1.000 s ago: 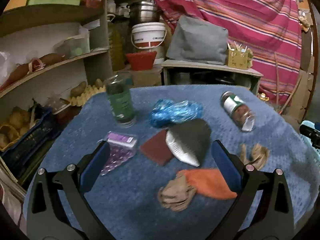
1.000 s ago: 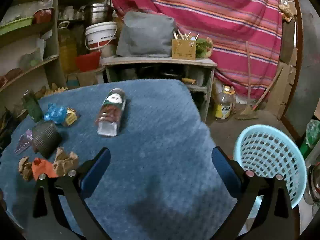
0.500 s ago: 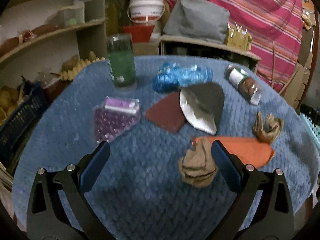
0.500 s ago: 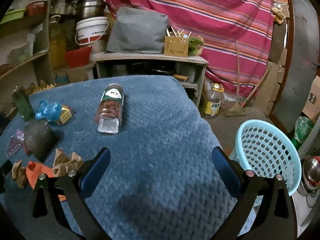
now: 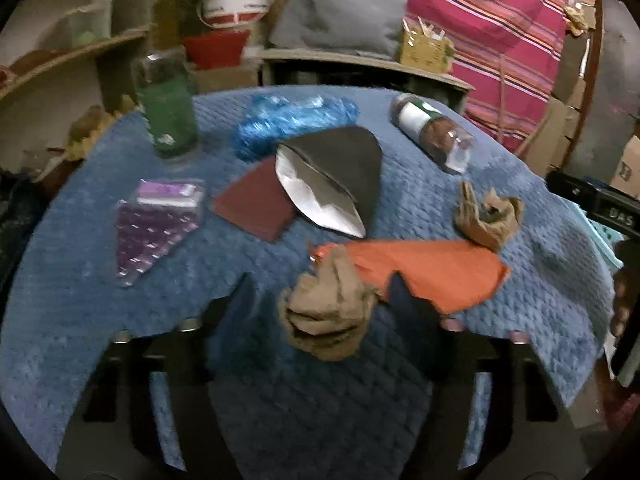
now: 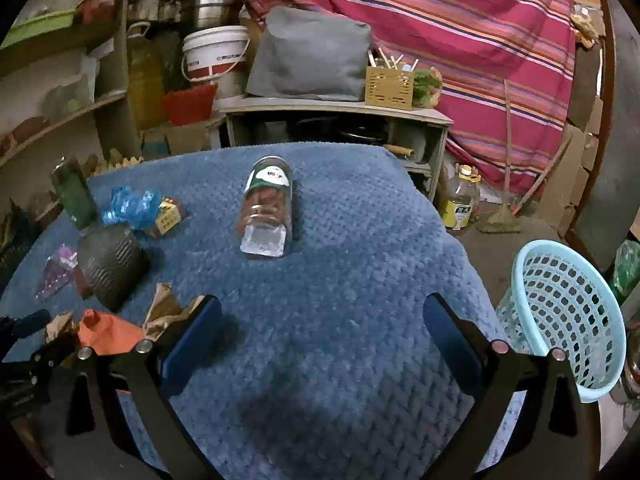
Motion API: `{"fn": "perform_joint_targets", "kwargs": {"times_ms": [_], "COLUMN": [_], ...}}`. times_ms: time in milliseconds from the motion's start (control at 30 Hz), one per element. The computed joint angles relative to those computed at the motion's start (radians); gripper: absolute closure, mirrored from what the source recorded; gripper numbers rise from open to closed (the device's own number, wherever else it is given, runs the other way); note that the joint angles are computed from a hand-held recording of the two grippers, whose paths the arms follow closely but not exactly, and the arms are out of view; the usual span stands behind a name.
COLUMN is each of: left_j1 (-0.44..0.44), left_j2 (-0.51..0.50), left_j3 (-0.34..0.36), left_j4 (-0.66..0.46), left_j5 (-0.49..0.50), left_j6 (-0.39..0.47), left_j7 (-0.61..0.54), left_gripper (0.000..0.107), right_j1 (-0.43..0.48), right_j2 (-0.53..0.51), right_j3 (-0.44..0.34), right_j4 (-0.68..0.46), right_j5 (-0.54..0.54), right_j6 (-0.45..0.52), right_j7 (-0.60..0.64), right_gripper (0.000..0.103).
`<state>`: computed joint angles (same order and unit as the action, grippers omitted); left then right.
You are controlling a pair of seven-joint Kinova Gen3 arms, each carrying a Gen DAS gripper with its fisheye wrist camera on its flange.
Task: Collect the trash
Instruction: 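Grasp a brown paper bag with the left tool while the right tool grasps another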
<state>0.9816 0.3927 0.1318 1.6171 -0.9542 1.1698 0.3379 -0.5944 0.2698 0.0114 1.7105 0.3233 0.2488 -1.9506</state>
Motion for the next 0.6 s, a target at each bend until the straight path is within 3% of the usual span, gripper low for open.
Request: {"fn": "perform_joint_targets", "kwargs": {"times_ms": [100, 267, 367, 467, 600], "left_j1": [-0.006, 0.022, 0.019, 0.005, -0.01], "left_j2": [-0.006, -0.035, -0.045, -0.051, -0.05], "left_j3": [0.004, 0.001, 0.013, 0.023, 0.034], "left_j4": [0.007, 0.022, 0.031, 0.044, 0.046], "left_j5": [0.002, -0.027, -0.034, -0.029, -0.028], "left_j6": [-0.017, 0.059, 0.113, 0.145, 0.18], "left_j7": [-0.019, 0.011, 0.038, 0.064, 0.078], "left_gripper": [0.062, 0.062, 0.062, 0.062, 0.062], "right_j1": [-0.014, -0.008, -0.065, -0.053, -0.104], "right_j2": [0.001, 0.002, 0.004, 0.022, 0.058], "right_j3": [0.001, -0.036, 0.002, -0.032, 0.001], "right_j4": [0.002, 0.008, 0.015, -0.004, -0.044], "right_j5": [0.013, -0.008, 0.025, 0.007, 0.042], "right_j6": [-0.002, -0.008, -0.014, 0.01, 0.063], "right_j7": [-0.001, 0.047, 0.022, 0.054, 0.021], "right_gripper": [0.004, 0.004, 0.004, 0.004, 0.004]}}
